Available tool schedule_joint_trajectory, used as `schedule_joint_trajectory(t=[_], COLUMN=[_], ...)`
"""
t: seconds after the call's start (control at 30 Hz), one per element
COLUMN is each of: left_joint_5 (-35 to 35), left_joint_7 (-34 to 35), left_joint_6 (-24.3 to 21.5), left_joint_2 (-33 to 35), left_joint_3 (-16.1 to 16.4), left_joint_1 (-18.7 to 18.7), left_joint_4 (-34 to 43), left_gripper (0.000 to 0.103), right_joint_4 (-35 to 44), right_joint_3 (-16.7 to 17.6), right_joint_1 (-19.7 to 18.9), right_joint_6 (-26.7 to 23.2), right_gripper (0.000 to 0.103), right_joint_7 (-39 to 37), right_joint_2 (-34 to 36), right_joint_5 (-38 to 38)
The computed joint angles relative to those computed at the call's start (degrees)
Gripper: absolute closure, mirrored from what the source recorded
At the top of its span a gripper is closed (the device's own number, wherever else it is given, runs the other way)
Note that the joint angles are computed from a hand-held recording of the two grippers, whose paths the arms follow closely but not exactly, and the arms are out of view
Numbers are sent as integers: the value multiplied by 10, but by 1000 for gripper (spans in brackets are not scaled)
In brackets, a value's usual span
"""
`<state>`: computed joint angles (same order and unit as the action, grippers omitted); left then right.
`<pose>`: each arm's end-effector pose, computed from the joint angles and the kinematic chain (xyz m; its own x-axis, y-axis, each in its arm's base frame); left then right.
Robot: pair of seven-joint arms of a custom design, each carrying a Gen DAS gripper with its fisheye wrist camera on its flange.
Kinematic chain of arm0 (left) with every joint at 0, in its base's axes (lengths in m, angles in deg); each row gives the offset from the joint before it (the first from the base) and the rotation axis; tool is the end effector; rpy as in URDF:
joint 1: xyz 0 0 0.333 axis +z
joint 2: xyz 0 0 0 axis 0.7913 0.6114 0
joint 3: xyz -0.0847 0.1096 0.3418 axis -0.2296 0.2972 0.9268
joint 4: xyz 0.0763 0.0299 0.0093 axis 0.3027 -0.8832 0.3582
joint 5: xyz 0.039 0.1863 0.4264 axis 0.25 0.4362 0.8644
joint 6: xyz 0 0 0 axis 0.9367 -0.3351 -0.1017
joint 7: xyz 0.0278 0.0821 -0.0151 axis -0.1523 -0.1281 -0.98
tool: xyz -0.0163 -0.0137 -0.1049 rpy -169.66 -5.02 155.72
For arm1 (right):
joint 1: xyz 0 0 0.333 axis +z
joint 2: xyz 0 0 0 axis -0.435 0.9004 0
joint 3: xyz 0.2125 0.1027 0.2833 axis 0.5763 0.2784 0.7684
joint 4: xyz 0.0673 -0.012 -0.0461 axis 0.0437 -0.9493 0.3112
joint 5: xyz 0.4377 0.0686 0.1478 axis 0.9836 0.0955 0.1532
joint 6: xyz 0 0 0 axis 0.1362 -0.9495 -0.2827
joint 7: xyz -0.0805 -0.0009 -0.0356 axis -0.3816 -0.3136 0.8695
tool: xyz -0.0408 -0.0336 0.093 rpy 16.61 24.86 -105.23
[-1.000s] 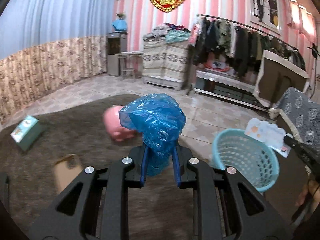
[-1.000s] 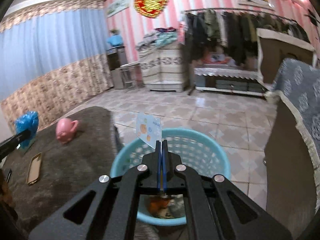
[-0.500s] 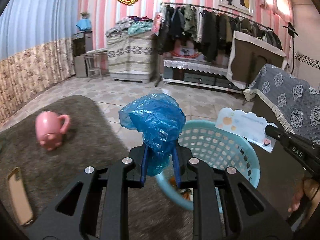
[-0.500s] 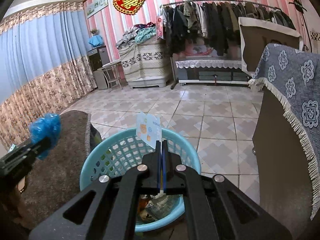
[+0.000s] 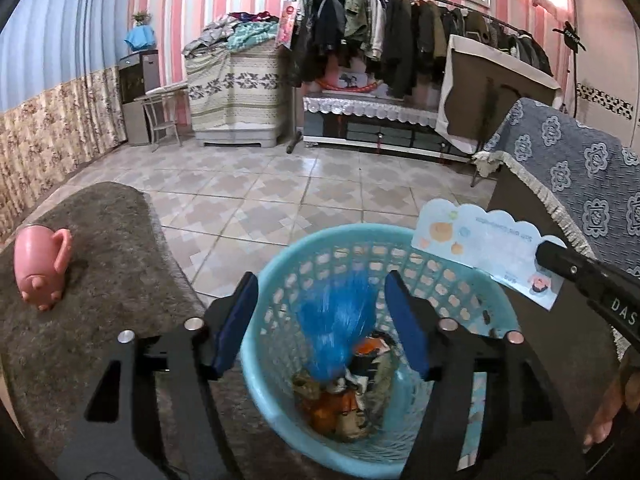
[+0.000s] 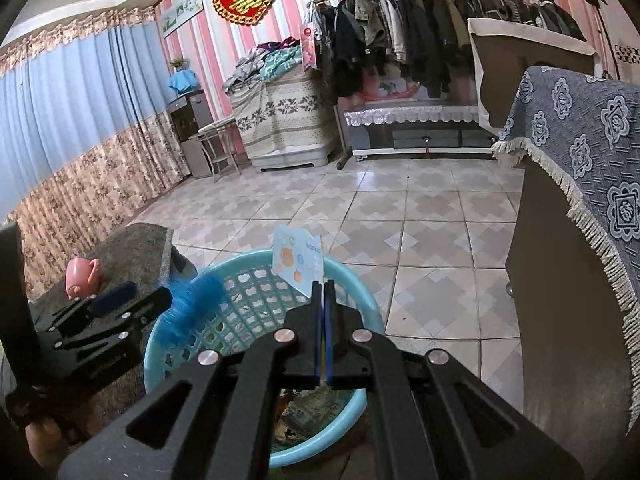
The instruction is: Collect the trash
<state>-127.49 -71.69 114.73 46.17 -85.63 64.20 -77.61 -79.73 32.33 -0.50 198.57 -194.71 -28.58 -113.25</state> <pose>0.7287 -0.0174 0.3122 -0.8796 -0.4750 0.0238 -0.2886 0.4932 -0.8206 0.5634 0.2627 0.3070 -0.7566 -0.6134 -0.2263 -0.1948 0.5418 -0.8176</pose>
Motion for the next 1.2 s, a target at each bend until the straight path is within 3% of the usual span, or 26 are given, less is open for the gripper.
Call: schedule_joint_trajectory(t=[0.17,0.37,0.5,0.53,0.57,0.63,0.7,0.77,0.87,1.2], left_joint_5=[-57,-119,-125,-128,-129,-133,-136,-145,-165,-182], left_joint_7=[31,76,60,52,48,35,23,22,31,4], left_joint_6=[36,40,33,33,34,37,40,45,56,52], left_joint_2=[2,3,10,12,14,19,24,26,29,37], left_joint_3=[-4,3,13,16,16,19,21,21,22,38], left_joint_1=[11,35,46,51,54,62,72,82,99,159], left_joint_4=[15,31,50,58,62,75,87,96,110,132], left_gripper=[17,7,6,6,6,6,6,6,5,5], right_joint_4=[17,71,102,107,110,115,118,115,113,138], right_joint_3=[-3,-15,-24,-27,-30,-35,-38,-40,-38,-14], right_joint_1=[-1,-1,3,6,10,19,26,30,36,76], right_joint_6=[13,43,57,57,55,36,25,21,5,-47], right_gripper=[102,98,98,90,67,33,31,17,10,4], right_joint_7=[-12,-55,-91,-96,-99,-101,-102,-89,-79,-121], right_joint_2=[13,60,83,86,88,90,90,86,81,79], right_joint_5=[-8,-6,25,29,31,29,25,14,0,-60])
